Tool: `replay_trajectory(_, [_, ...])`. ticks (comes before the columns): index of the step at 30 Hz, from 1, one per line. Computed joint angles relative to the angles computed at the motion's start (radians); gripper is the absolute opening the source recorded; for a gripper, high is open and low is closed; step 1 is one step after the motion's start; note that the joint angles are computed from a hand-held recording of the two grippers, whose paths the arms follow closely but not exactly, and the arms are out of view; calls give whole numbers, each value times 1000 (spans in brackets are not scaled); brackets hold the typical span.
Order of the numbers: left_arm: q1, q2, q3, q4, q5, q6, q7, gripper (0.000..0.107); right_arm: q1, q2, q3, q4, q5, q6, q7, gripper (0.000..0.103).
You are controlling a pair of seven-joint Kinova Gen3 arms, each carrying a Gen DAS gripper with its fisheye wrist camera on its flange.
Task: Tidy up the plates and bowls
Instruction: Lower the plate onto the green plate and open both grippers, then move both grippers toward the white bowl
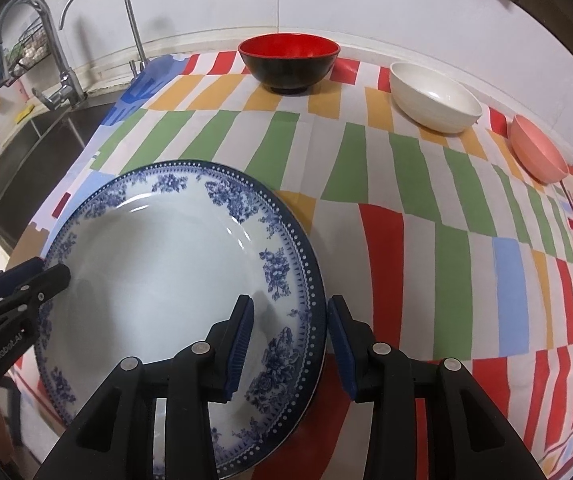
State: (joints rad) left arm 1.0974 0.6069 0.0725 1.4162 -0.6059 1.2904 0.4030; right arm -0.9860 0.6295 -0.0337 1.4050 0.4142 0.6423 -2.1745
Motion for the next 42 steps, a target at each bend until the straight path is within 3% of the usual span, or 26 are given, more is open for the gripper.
replay_trajectory(2, [11,8,-4,-24,-18,32,-14,63,-7,-11,10,16,12,-17,-10,53])
replay_trajectory(10, [33,37,-19,-125,-93,101,-105,80,-25,-79,62,117,84,-146,-104,54])
replay_trajectory(12, [32,45,-25,-150,-108,108,-134,84,-25,-90,73,130,98,-166,-120,60])
replay_trajectory(17, [26,60,-45,-202,-141,79,-193,84,-99,-116,170,172,228,-197,-225,61])
replay_trajectory(20, [28,82,-62,-255,-164,81,-241,85,-86,-135,172,188,273,-207,-273,62])
replay_trajectory(23, [27,102,-79,-304,-183,73,-291,85,-66,-150,175,192,309,-211,-312,71])
replay_trajectory(27, [23,143,-107,-391,-198,83,-375,85,-55,-163,189,193,381,-206,-377,74])
replay_trajectory(35, [9,210,-166,-552,-204,91,-532,85,41,-157,137,147,387,-180,-356,74])
replay_trajectory(42, [-24,252,-203,-659,-183,56,-650,86,138,-131,97,71,290,-176,-268,74])
